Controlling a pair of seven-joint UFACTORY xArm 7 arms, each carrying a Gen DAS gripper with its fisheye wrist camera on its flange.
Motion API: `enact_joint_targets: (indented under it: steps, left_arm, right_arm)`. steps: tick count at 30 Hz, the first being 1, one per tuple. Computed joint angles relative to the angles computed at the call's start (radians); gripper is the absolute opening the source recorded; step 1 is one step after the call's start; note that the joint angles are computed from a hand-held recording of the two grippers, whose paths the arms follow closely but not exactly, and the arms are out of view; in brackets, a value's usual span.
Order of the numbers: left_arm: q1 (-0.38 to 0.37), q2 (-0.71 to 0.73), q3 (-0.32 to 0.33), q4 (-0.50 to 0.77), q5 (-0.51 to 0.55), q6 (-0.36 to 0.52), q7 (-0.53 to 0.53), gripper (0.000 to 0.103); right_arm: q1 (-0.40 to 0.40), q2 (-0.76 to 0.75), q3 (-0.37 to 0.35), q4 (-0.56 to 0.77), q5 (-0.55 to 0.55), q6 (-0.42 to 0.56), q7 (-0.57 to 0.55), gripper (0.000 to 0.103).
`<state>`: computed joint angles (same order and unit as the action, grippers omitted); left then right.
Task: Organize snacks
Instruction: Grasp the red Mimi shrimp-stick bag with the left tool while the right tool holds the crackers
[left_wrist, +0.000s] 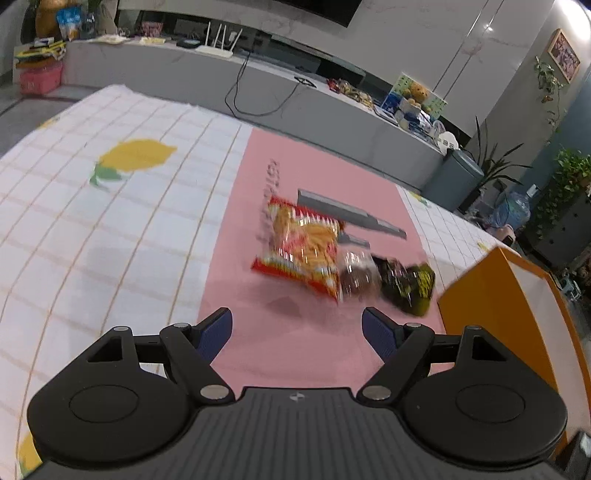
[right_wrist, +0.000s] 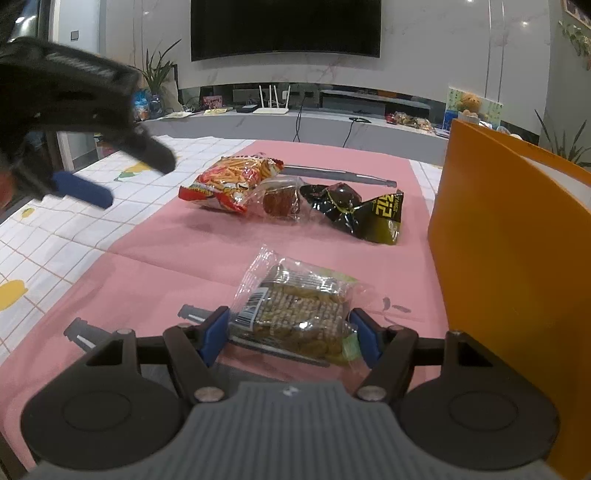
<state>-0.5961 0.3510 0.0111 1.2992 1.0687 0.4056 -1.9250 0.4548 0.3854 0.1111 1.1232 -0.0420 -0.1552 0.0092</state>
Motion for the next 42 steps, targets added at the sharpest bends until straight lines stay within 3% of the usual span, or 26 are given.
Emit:
enact_joint_targets:
  steps: [5,17,21,25,27,29,31,42]
  left_arm:
    - [0.009,0.057,0.041,0.064,0.071,-0.067,-0.024,0.094]
    - [0.019,0.284,0.061,0.302,-0.236,-0.022,0.316,0.096]
    - [-0.004,0.319,0.114,0.326,-0.289,-0.076,0.320,0.098]
    - [-0.016,0.336,0.135,0.348,-0.370,-0.067,0.367,0.099]
    - [-0.030,0.346,0.145,0.366,-0.400,-0.040,0.398,0.095]
    - [-0.053,0.358,0.154,0.398,-0.405,0.030,0.450,0.071]
    - [-0.075,0.373,0.153,0.439,-0.405,0.129,0.504,0.059]
    - [-0.063,0.259,0.101,0.297,-0.430,0.133,0.477,0.053]
  right_arm:
    - [-0.015,0.008,0.015,-0.004,-0.004,-0.028,-0.004,0.069]
    - [-0.032,0.012,0.032,-0.003,-0.008,-0.034,-0.010,0.070]
    - [-0.031,0.011,0.031,-0.005,-0.006,-0.036,-0.010,0.070]
    - [-0.032,0.011,0.033,-0.006,-0.007,-0.037,-0.011,0.070]
    - [-0.029,0.008,0.031,-0.009,-0.006,-0.038,-0.011,0.070]
    - [-0.044,0.008,0.046,-0.010,-0.011,-0.039,-0.012,0.070]
    - [-0.057,0.008,0.059,-0.011,-0.017,-0.040,-0.013,0.070]
    - [-0.063,0.009,0.064,-0.011,-0.021,-0.041,-0.012,0.070]
